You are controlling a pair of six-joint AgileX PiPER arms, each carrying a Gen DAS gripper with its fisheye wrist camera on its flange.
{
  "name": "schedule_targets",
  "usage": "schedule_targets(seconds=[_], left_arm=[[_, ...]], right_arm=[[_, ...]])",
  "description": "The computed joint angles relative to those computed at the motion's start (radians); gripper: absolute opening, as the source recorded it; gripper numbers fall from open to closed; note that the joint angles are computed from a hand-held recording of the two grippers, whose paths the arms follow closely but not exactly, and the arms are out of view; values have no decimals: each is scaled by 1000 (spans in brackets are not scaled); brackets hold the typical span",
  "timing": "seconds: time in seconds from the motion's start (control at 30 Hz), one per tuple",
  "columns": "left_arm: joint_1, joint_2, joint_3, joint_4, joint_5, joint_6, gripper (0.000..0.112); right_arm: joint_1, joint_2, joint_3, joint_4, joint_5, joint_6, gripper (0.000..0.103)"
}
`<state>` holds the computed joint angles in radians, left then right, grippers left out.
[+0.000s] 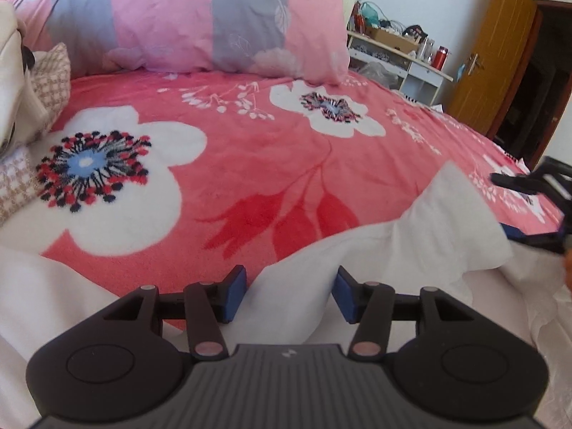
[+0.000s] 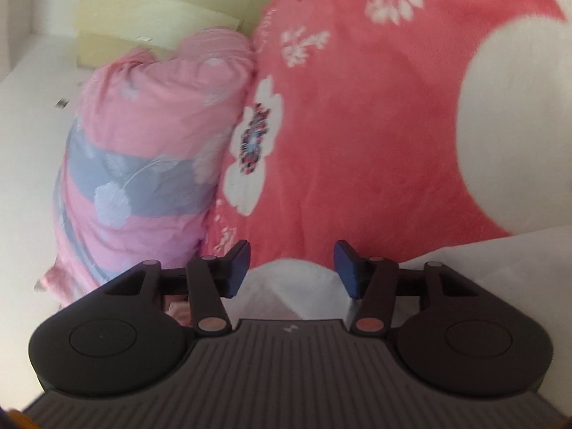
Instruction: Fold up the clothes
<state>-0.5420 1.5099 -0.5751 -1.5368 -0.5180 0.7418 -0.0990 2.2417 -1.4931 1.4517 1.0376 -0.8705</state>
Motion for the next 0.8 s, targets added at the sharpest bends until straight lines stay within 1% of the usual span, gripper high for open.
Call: schedule_targets(seconds=[0.03,0.13,0.2,0.3,0.37,0.4,0.43,0.5,0.57,0.6,0.7,0.73,0.8], left_arm=[[-6,-15,8,4,-9,-10,55],[-19,-77,36,-4,-21,-28,58],[-35,-115,43,-57,-40,16,58],[-62,-146,48,-132,-63,100,58],[-79,-149,48,-167,-75,147,58],[-88,-139,48,-167,-79,152,58],[-96,-126,47,-165,-82,155,58],[-113,-91,42,-152,-94,154,58],[-129,-42,30,-132,-118,147,58],[-133,-17,20,-129,-128,149,58],[-134,33,9,-101,-128,132,59],[-136,45,5,-97,-129,127,59],[-143,55,6,-87,-139,115,61]], right_arm=[[-9,-29,23,-12,19,-41,58],[-34,-108,75,-73,91,-138,59],[-26,-163,109,-127,114,-197,59],[30,-253,190,-199,58,-323,55],[91,-280,225,-250,-15,-354,42],[122,-279,230,-267,-59,-358,30],[153,-274,232,-284,-104,-358,24],[210,-254,227,-303,-202,-374,19],[242,-210,202,-270,-293,-418,17],[244,-177,175,-242,-312,-423,16],[250,-77,79,-158,-357,-423,6],[245,-49,51,-126,-350,-417,2],[233,-12,14,-70,-333,-375,2]])
